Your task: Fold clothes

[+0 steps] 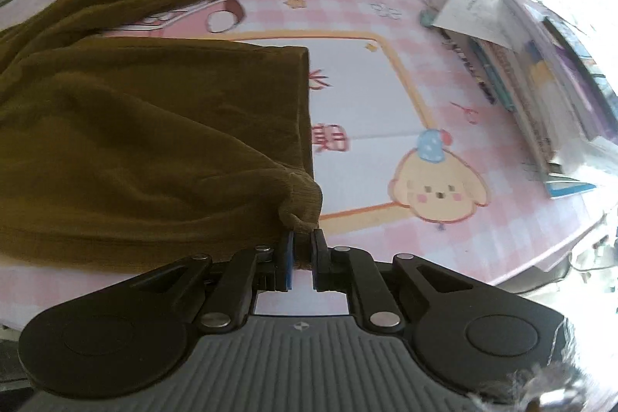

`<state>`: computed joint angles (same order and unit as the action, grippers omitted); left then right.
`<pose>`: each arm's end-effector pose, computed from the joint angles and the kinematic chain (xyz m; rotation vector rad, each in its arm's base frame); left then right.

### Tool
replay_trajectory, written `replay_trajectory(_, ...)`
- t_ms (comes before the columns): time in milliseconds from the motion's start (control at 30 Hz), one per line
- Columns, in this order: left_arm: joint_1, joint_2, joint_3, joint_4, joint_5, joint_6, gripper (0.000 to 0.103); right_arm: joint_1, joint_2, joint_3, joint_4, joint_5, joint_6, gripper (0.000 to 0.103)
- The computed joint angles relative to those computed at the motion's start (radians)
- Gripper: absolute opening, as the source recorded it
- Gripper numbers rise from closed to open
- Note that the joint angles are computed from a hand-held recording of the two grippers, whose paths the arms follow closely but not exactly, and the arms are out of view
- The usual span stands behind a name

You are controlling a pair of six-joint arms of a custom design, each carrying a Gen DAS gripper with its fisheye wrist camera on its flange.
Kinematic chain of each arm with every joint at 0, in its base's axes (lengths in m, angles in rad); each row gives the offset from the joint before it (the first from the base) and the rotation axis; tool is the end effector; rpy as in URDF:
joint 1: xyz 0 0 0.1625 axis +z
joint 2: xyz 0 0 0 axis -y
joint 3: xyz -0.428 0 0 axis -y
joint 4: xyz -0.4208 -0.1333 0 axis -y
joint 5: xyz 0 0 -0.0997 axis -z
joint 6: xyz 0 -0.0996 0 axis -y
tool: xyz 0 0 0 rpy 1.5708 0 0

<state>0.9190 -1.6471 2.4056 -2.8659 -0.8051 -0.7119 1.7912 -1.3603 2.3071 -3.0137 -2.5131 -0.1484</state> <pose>-0.0789 -0.4369 0.2891 -0.3668 2.5968 -1.2180 0.1500 -0.4284 0.2355 0.1217 -2.1678 0.5845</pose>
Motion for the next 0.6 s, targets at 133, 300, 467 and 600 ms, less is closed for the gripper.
replay_trajectory(133,-0.01,-0.027,0.003,0.049,0.031,0.015,0.01,0.005,-0.002,0.002,0.034,0.019,0.025,0.012)
replay_trajectory(300,-0.049,-0.02,0.004,0.059,0.128,0.016,0.027,0.005,-0.035,-0.014,0.032,0.1,0.039,0.048)
replay_trajectory(467,-0.114,-0.011,0.025,-0.014,0.279,0.089,0.035,-0.013,-0.007,-0.083,-0.091,0.193,0.008,0.051)
replay_trajectory(600,-0.142,0.057,0.03,-0.201,0.246,0.291,0.035,-0.04,0.081,-0.17,-0.118,0.192,-0.044,0.046)
